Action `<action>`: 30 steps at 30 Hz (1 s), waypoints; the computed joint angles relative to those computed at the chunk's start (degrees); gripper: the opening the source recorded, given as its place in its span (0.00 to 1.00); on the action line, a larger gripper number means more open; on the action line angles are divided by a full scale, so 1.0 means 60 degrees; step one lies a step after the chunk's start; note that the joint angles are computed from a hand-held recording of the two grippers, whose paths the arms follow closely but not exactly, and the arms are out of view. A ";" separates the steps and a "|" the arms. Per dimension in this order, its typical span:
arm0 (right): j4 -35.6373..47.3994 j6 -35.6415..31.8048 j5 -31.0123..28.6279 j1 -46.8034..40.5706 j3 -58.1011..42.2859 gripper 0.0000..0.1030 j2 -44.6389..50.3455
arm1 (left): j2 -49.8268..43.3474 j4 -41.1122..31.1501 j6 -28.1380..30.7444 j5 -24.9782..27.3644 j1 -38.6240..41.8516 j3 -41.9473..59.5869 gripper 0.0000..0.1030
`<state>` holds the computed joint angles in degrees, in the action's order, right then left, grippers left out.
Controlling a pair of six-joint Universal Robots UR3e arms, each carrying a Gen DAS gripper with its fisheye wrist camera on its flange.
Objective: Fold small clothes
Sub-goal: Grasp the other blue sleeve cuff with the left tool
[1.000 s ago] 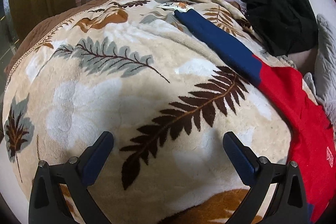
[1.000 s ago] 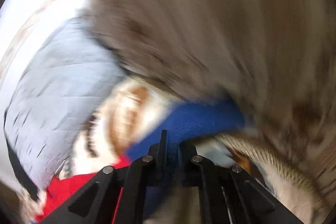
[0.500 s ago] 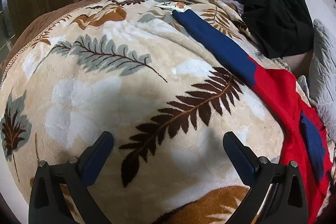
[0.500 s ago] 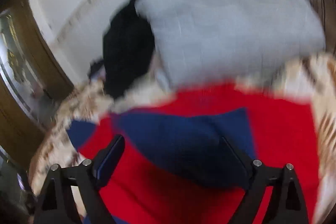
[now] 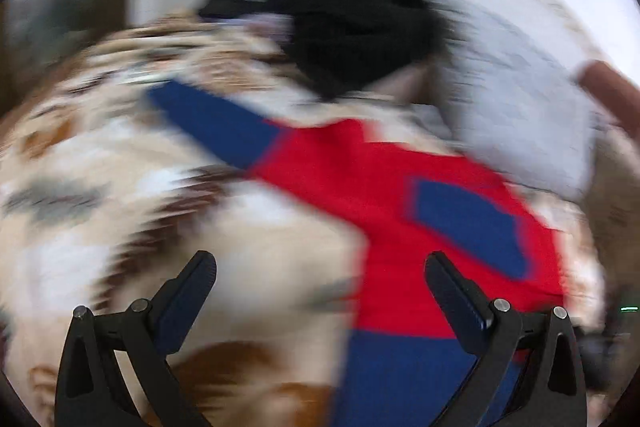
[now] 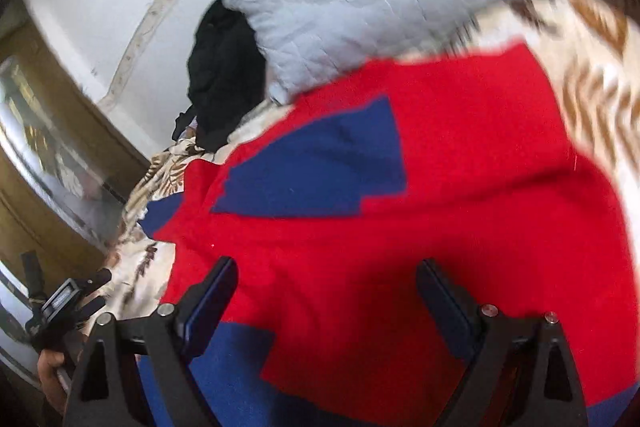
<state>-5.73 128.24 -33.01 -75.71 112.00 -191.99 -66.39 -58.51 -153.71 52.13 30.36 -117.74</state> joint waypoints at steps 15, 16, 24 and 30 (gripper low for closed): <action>-0.2449 0.2368 0.0941 0.1369 0.2210 0.90 -0.1307 | -0.7370 -0.0182 -0.4608 0.0840 -0.4485 0.5919 0.83; -0.2410 0.2340 0.0952 0.1351 0.2205 0.90 -0.1313 | -0.7409 -0.0145 -0.4632 0.0903 -0.4524 0.5953 0.74; -0.2058 0.2021 0.0904 0.1201 0.2042 0.90 -0.1263 | -0.7128 0.0498 -0.4815 0.1990 -0.4613 0.5612 0.07; -0.1975 0.1948 0.0902 0.1161 0.2013 0.90 -0.1244 | -0.4730 0.2858 -0.4447 0.2611 -0.4622 0.2320 0.07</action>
